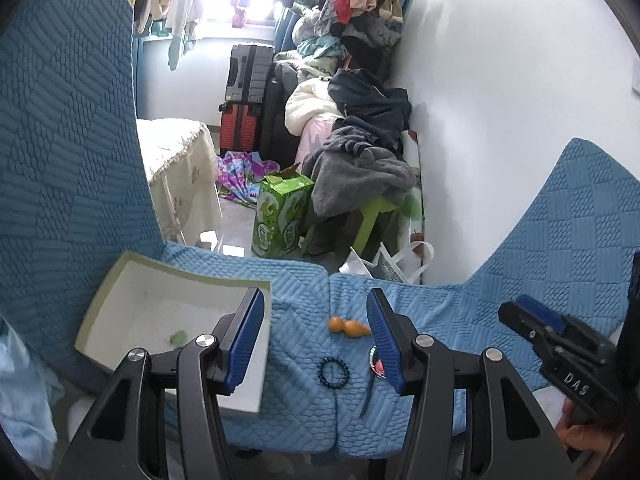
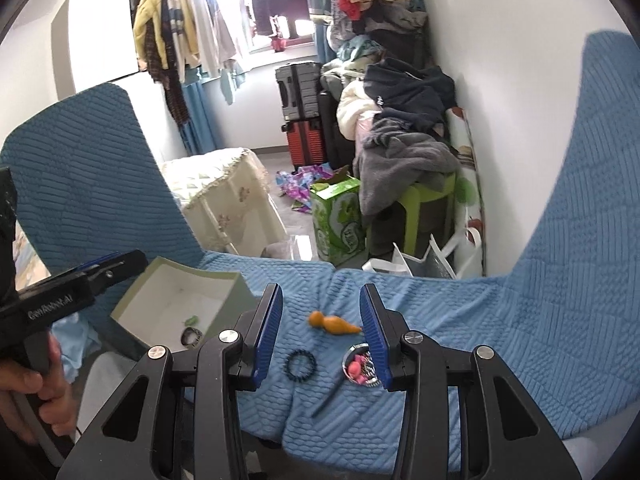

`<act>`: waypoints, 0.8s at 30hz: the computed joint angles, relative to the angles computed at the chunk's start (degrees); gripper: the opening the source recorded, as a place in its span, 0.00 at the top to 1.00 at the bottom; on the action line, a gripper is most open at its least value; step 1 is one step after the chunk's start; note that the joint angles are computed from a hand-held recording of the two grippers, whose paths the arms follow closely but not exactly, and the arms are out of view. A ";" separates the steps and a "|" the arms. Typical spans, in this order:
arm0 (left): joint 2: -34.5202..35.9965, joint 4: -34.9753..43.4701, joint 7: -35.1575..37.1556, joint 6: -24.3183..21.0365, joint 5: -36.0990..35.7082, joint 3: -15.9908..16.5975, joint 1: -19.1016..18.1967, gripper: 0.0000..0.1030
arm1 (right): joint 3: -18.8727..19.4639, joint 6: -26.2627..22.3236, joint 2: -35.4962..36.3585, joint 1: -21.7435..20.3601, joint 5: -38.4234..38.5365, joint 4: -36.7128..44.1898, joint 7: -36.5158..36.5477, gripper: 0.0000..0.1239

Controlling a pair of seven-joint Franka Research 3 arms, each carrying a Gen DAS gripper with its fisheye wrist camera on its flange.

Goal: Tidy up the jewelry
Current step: 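Move the left tool to the bead bracelet while the right tool moves to the pink charm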

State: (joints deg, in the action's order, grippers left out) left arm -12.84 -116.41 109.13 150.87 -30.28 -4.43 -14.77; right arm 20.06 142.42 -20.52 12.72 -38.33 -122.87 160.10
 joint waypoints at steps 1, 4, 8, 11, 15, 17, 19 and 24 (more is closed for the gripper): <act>-0.30 -0.74 0.30 0.07 -0.64 0.02 -0.26 0.48 | 0.14 0.11 -0.18 -0.08 -0.21 -0.54 0.61 0.69; -0.62 -2.45 1.74 -1.02 -2.00 0.06 -1.12 0.49 | -0.28 1.93 -2.09 -0.10 0.50 -4.51 1.94 0.69; -0.02 -4.15 2.35 -2.40 -1.97 -0.56 -1.56 0.50 | 0.05 4.44 -3.59 -1.21 0.89 -8.86 3.13 0.69; 0.87 -4.97 3.56 -3.12 -3.23 -1.00 -1.99 0.50 | 0.01 6.44 -3.66 -1.52 2.32 -11.49 2.92 0.69; 2.81 -5.14 3.36 -3.01 -1.77 -2.61 -1.96 0.50 | 0.35 8.95 -2.94 -2.22 3.31 -13.97 2.29 0.70; 4.29 -4.73 2.84 -3.24 -1.05 -3.32 -1.88 0.50 | 0.48 10.23 -2.10 -2.71 3.40 -14.56 2.08 0.70; 5.96 -3.95 1.91 -3.56 0.22 -4.17 -1.56 0.50 | 0.33 11.99 -0.92 -3.16 3.40 -14.98 1.94 0.70; 10.30 -2.33 -0.39 -3.80 3.28 -6.14 -0.60 0.50 | -0.46 18.08 2.42 -4.65 2.61 -16.24 2.23 0.74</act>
State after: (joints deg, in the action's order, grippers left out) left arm -2.54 -118.73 108.73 147.07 -27.00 -10.57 -15.37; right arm 19.59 160.49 -18.10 8.07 -35.72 -139.11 162.33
